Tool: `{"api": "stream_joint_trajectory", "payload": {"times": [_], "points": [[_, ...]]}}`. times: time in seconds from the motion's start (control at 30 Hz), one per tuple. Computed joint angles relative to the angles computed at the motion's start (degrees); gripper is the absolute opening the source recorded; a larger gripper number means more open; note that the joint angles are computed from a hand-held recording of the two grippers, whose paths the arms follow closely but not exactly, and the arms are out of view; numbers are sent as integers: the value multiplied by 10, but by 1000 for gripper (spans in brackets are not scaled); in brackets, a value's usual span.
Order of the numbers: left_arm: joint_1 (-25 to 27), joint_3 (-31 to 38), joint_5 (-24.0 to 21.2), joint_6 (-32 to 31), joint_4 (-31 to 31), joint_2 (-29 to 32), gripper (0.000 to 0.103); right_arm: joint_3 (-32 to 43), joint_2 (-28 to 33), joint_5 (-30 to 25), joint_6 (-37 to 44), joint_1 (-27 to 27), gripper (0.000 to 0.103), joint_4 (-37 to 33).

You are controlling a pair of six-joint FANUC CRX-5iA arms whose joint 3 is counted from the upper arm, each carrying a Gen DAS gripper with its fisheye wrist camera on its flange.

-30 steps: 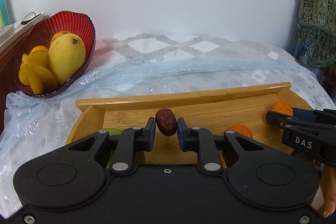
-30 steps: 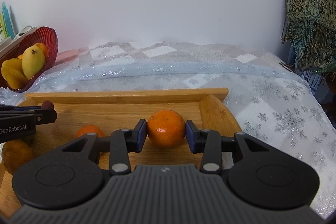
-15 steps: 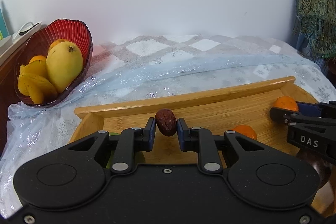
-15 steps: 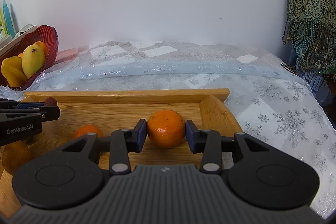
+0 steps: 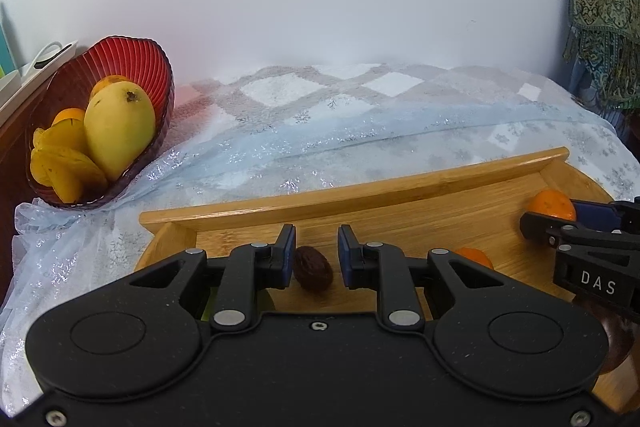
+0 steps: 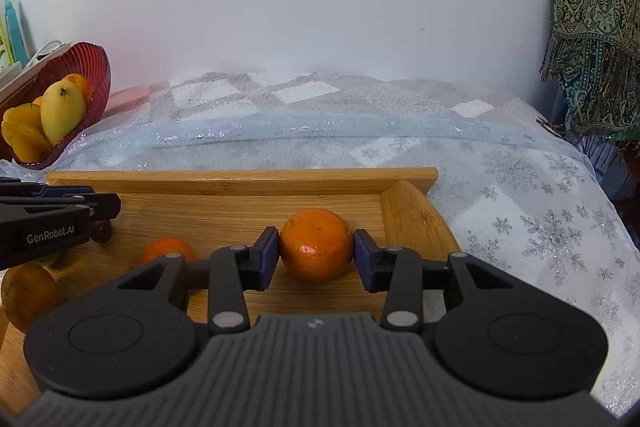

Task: Organize fruits
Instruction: 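Open both grippers to release the red date and mandarin on the tray, then lift both open grippers away from the tray toward the towel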

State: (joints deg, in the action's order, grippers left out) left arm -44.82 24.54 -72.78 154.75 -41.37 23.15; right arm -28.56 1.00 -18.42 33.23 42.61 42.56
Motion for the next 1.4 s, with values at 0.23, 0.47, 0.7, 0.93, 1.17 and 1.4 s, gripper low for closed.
{"api": "stream_joint_trajectory", "payload": {"times": [0.23, 0.47, 0.7, 0.93, 1.17, 1.4], "points": [[3, -11, 12, 10, 10, -10, 34, -6, -8, 7, 12, -1, 57, -10], [2, -28, 27, 18, 25, -26, 45, -25, -26, 13, -11, -1, 71, 30], [-16, -46, 25, 35, 10, -52, 56, -60, -63, 21, -33, -1, 81, 86], [-58, -48, -9, 57, -33, -69, 66, -100, -109, 29, -55, 2, 90, 140], [-96, -64, -13, 84, -56, -91, 76, -140, -158, 37, -86, 7, 94, 184], [-135, -74, -25, 111, -70, -100, 83, -180, -202, 52, -132, 7, 98, 233]]}}
